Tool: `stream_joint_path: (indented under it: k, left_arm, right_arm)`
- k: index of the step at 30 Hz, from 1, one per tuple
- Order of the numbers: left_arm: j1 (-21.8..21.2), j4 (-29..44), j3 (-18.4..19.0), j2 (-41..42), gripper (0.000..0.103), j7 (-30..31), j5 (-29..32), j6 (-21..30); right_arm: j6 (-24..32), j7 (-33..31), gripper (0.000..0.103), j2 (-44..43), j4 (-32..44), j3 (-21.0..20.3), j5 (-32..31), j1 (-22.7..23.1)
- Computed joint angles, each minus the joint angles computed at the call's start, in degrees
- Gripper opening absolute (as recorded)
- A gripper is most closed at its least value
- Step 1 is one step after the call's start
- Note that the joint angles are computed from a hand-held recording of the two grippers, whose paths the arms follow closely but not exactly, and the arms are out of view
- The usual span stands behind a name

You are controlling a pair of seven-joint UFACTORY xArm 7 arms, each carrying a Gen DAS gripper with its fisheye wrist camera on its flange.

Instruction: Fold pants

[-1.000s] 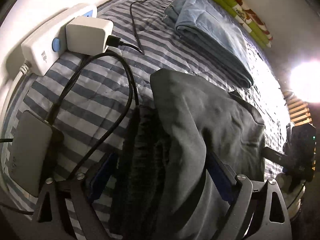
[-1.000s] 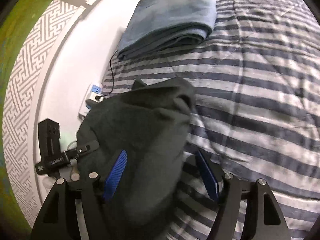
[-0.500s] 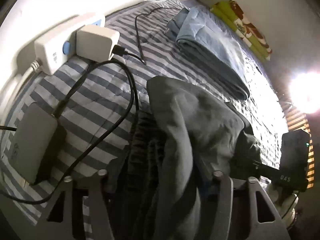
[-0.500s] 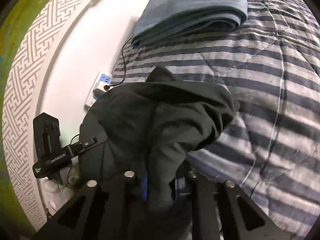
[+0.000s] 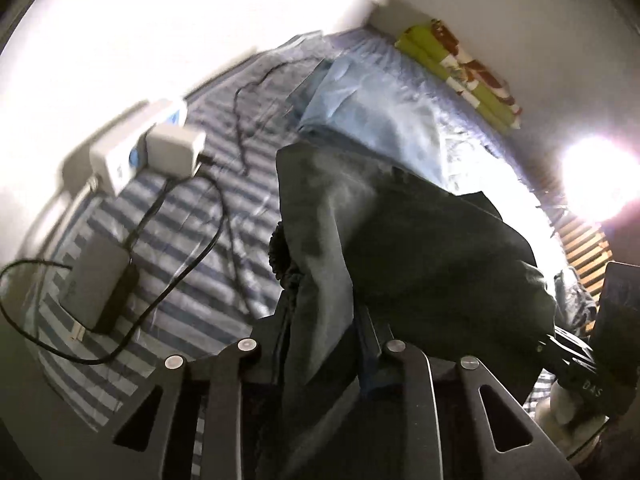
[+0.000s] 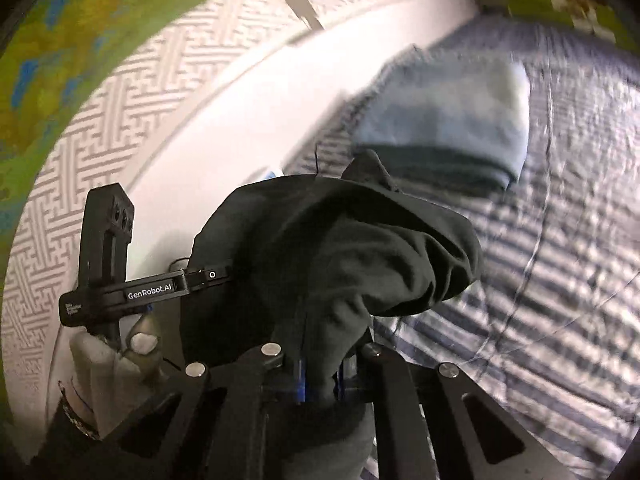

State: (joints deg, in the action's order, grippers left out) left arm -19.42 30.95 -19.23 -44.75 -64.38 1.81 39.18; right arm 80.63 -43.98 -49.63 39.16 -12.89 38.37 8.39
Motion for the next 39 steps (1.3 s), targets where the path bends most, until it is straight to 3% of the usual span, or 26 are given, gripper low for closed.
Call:
stream_joint_path:
  k: [6,11,17,26,32,36,37,39]
  left_arm:
    - [3.62,9.84,-2.78,4.13,0.028,0.49,4.74,0.86]
    - [8.09,21.76,-4.15,13.59,0.027,1.32,10.81,0.53]
    - [10.25,36.3,-3.31,24.86,0.027,2.71,18.17,2.93]
    - [8.22,55.08,4.29,44.49,0.027,8.49,24.21,3.74]
    - [7.97,59.86,10.9,54.77,0.027,14.34,19.45,-0.89]
    - [7.99,64.17,14.25,63.04,0.028,19.11,16.06,-3.17]
    - [7.7,67.38,15.05,66.53,0.029,20.85,15.74,-1.39]
    - [6.09,73.73,18.05,72.29,0.042,20.52,15.62,4.26]
  right_arm:
    - [0.08,-0.81,0.008,1.46,6.58,-2.53,1.0,0.0]
    - [-3.63,-1.84,0.008,6.11,13.36,-3.11,2.81,0.86]
    - [-9.46,-3.3,0.008,14.88,22.2,-2.94,7.32,2.41]
    - [-18.78,-5.98,0.008,32.9,34.3,2.17,13.05,1.77]
    - [-23.54,-5.92,0.008,46.16,41.46,7.64,15.04,-0.63]
    - [-29.33,-5.98,0.009,52.31,42.88,12.0,12.97,-1.78]
    - [-32.09,-5.97,0.011,54.18,43.25,13.15,11.4,-1.79]
    - [-36.01,-2.74,0.024,57.1,44.43,14.65,4.7,-1.67]
